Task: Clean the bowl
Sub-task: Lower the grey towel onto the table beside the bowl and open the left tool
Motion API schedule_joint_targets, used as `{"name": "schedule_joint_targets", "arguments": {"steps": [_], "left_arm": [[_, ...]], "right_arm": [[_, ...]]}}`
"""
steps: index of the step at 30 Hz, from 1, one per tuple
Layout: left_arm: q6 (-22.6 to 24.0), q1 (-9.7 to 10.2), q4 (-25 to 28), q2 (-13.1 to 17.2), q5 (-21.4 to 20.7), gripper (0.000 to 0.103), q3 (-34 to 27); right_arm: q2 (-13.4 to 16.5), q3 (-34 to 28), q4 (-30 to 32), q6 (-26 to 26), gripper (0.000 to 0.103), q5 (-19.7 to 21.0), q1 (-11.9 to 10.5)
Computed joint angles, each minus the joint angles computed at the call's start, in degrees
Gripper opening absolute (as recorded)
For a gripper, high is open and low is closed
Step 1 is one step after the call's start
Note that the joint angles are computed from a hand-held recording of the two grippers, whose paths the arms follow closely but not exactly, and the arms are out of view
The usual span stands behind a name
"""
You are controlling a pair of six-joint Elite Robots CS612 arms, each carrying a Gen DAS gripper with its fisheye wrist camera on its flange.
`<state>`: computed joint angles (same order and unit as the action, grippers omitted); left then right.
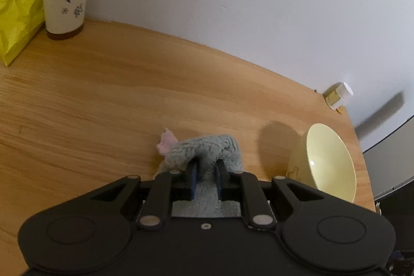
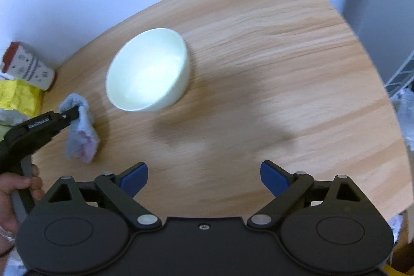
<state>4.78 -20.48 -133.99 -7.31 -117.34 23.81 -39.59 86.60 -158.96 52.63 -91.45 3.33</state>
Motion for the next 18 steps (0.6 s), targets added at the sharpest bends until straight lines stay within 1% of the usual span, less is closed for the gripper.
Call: {"name": "schedule_joint_targets", "arguments": {"steps": [1, 2, 3, 5, 6, 7, 8, 9, 10, 12, 15, 16, 17, 18], "left_arm": [[1.1, -0.13, 2.0, 0.1, 0.9, 0.049, -0.6], [2.1, -0.27, 4.1, 0.3, 1.8, 0.05, -1.3], [2.5, -0.27, 3.8, 0.0, 2.0, 0.051, -0.6], [3.3, -0.27, 3.2, -0.7, 2.4, 0.057, 0.7], [3.5, -0.31, 3.0, -0.9, 2.9, 0.07, 1.2], [4.1, -0.52, 2.3, -1.8, 5.0, 0.082, 2.7], [4.7, -0.64, 1.2, -2.5, 6.2, 0.087, 4.0], [5.0, -0.65, 0.2, -3.0, 6.7, 0.098, 5.0], [5.3, -0.66, -0.9, -3.6, 7.2, 0.102, 6.0], [5.7, -0.66, -2.1, -4.3, 8.0, 0.103, 7.3], [6.9, -0.39, -1.6, -5.4, 7.6, 0.103, 8.5], [8.0, -0.3, -1.1, -5.8, 7.4, 0.102, 8.9], [9.0, -0.21, -0.7, -6.2, 7.2, 0.102, 9.3], [10.0, -0.12, -0.2, -6.6, 7.0, 0.103, 9.7]], "right_arm": [[0.0, -0.1, 0.6, 0.3, 0.096, 0.0, 0.2], [0.1, -0.2, 0.8, 0.8, 0.096, 0.2, 0.3], [0.1, -0.1, 0.1, 1.1, 0.096, 0.0, 0.4], [0.2, 0.2, -2.2, 1.4, 0.096, -0.9, 0.9], [0.2, 0.4, -3.0, 1.7, 0.096, -1.7, 1.1], [0.1, 0.5, -3.6, 2.0, 0.096, -2.7, 1.3], [0.1, 0.6, -4.2, 2.2, 0.096, -3.8, 1.6], [0.1, 0.6, -4.6, 2.4, 0.096, -4.7, 1.8], [0.0, 0.5, -4.8, 2.6, 0.096, -5.7, 2.0], [-0.1, 0.0, -3.9, 2.8, 0.097, -6.5, 2.2], [-0.8, 0.2, -2.7, 4.2, 0.098, -7.4, 2.7], [-1.0, 0.3, -2.8, 4.5, 0.099, -7.8, 2.9], [-1.2, 0.4, -2.7, 4.2, 0.103, -8.1, 3.0], [-1.3, 0.3, -2.4, 3.7, 0.103, -7.9, 3.0]]}}
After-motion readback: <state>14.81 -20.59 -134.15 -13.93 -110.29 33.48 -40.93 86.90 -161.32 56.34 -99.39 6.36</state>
